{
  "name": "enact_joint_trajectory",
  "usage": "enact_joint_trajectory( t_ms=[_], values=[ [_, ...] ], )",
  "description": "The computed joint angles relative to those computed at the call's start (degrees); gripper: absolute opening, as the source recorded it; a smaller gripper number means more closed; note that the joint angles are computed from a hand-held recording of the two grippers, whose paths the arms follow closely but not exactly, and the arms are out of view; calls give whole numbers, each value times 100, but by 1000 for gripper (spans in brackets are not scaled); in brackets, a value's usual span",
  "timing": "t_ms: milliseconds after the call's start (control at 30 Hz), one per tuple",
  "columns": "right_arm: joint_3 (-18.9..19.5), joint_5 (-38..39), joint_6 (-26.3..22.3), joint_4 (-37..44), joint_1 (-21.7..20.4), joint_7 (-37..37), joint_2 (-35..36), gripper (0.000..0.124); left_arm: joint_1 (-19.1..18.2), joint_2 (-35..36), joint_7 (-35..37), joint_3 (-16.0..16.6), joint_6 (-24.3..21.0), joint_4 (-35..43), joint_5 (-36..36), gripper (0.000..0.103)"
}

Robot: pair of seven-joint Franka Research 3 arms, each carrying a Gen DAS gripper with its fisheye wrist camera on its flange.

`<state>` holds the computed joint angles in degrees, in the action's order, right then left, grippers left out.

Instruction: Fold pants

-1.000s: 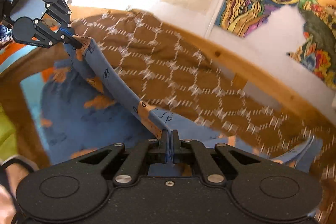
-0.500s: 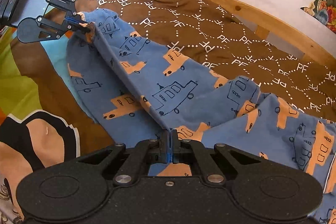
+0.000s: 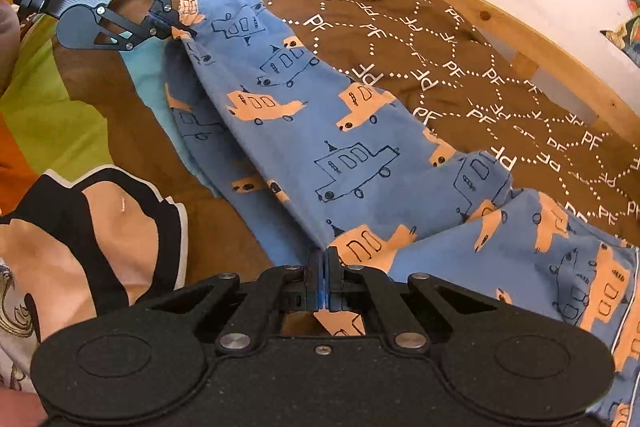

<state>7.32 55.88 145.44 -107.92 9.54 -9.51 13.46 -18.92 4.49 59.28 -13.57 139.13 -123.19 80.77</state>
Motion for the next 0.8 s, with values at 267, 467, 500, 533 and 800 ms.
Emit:
enact_joint_trajectory(
  t_ms=[267,467,500,533,800],
  values=[
    [-32,-179,-137,29,-1,94,-7,0,10,-46,-79,-13,25,-99,18,2],
    [-11,-222,-40,64,23,94,58,15,39,-52,-56,3,66,-86,-20,2],
    [-16,-256,-69,99,22,165,85,17,46,-52,-34,7,80,-81,-25,2],
    [-17,-274,-138,150,4,213,120,17,48,-56,-21,7,81,-83,-26,2],
    [118,-122,81,200,1,-163,218,12,64,-77,45,2,85,-83,-31,2]
  ],
)
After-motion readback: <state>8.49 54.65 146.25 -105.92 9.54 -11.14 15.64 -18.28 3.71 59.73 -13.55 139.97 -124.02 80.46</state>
